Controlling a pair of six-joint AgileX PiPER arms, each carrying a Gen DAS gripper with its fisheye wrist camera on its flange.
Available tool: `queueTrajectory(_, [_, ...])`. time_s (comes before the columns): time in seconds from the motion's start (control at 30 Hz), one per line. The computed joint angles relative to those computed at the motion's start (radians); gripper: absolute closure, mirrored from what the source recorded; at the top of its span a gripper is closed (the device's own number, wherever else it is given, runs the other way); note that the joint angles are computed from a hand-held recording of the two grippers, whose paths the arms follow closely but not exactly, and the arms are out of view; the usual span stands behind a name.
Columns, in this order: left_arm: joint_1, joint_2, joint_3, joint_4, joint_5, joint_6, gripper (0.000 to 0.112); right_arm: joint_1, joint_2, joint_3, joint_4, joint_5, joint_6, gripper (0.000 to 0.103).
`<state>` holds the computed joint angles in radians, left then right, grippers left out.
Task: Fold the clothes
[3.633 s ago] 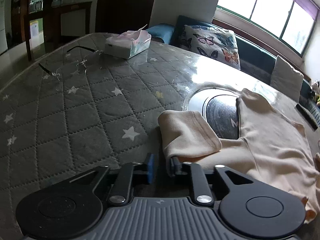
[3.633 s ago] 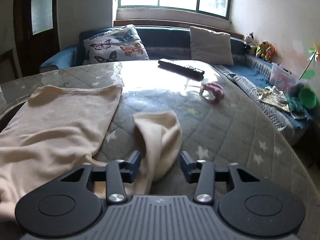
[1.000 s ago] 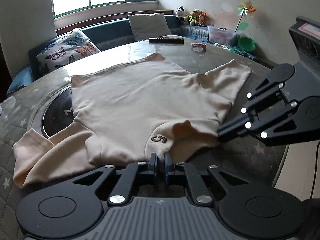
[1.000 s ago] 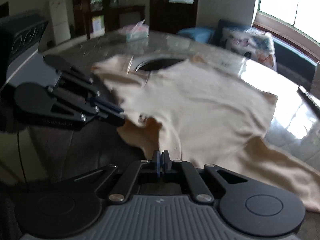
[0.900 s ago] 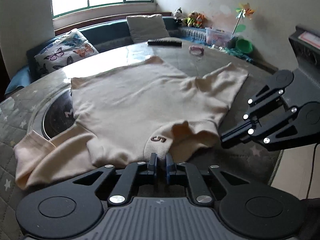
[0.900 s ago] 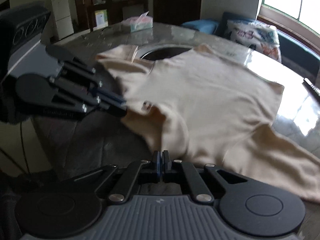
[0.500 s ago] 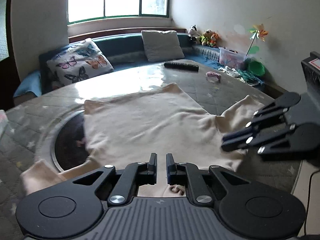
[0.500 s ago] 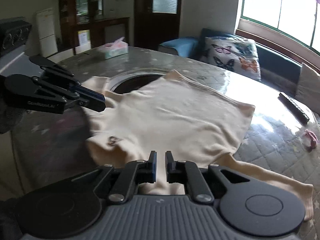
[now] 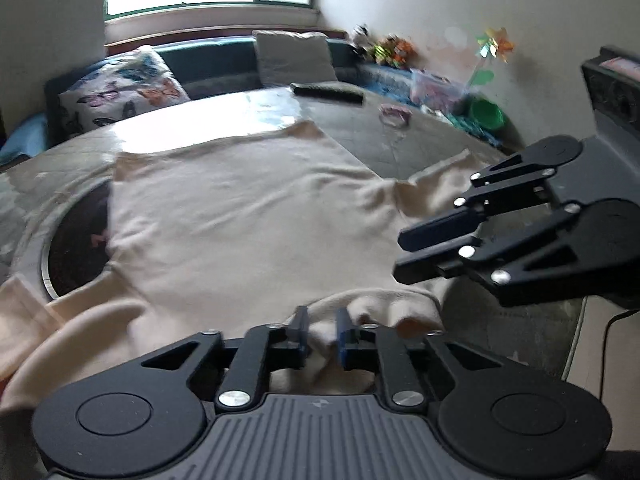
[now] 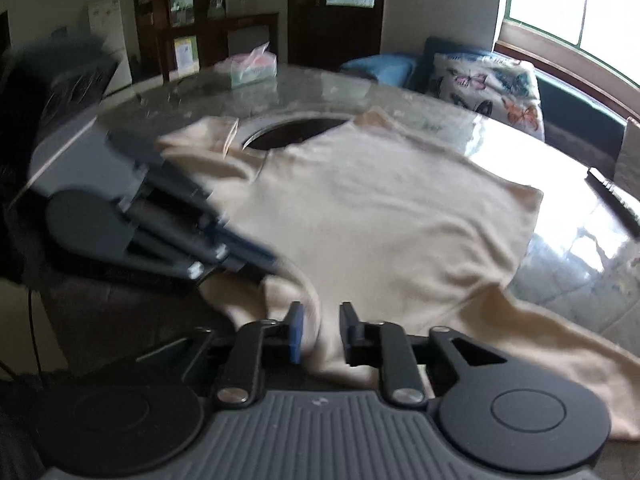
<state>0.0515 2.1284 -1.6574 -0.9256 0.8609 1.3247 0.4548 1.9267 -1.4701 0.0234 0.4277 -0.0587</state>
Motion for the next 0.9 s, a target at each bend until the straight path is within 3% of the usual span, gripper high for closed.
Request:
queueTrajectory(0.1, [0.031,-0.02,0.02,-0.023,-0.064,-0.009,0.077,-0.003,0.053,-0.069,-0.016,-0.012,0.037,0.072])
queueTrajectory(0.3, [0.077,-0.017,0.003,0.022,-0.279,-0.093,0.07,-0.002,0.157,-0.175,0.101,0.007,-0.051,0.065])
queueTrajectory(0.37, [0.081,0.016,-0.051,0.107,-0.32,-0.19,0.07,0.004,0.175,-0.19,0.113,0.029,-0.067,0.065])
queueTrajectory(0.63, [0.073,0.172,-0.293,0.378,-0.274,-0.525,0.069,0.011,0.177,-0.188,0.098,0.032,-0.046,0.063])
queueTrajectory(0.77, [0.084,0.191,-0.312,0.367,-0.282,-0.518,0.072,0.01,0.179,-0.196,0.098,0.042,-0.041,0.062])
queueTrajectory(0.83, [0.09,0.2,-0.325,0.369,-0.289,-0.523,0.093,0.011,0.182,-0.201,0.091,0.044,-0.033,0.062])
queueTrajectory(0.9, [0.109,0.207,-0.346,0.359,-0.28,-0.541,0.102,0.012,0.184,-0.203,0.083,0.045,-0.023,0.061])
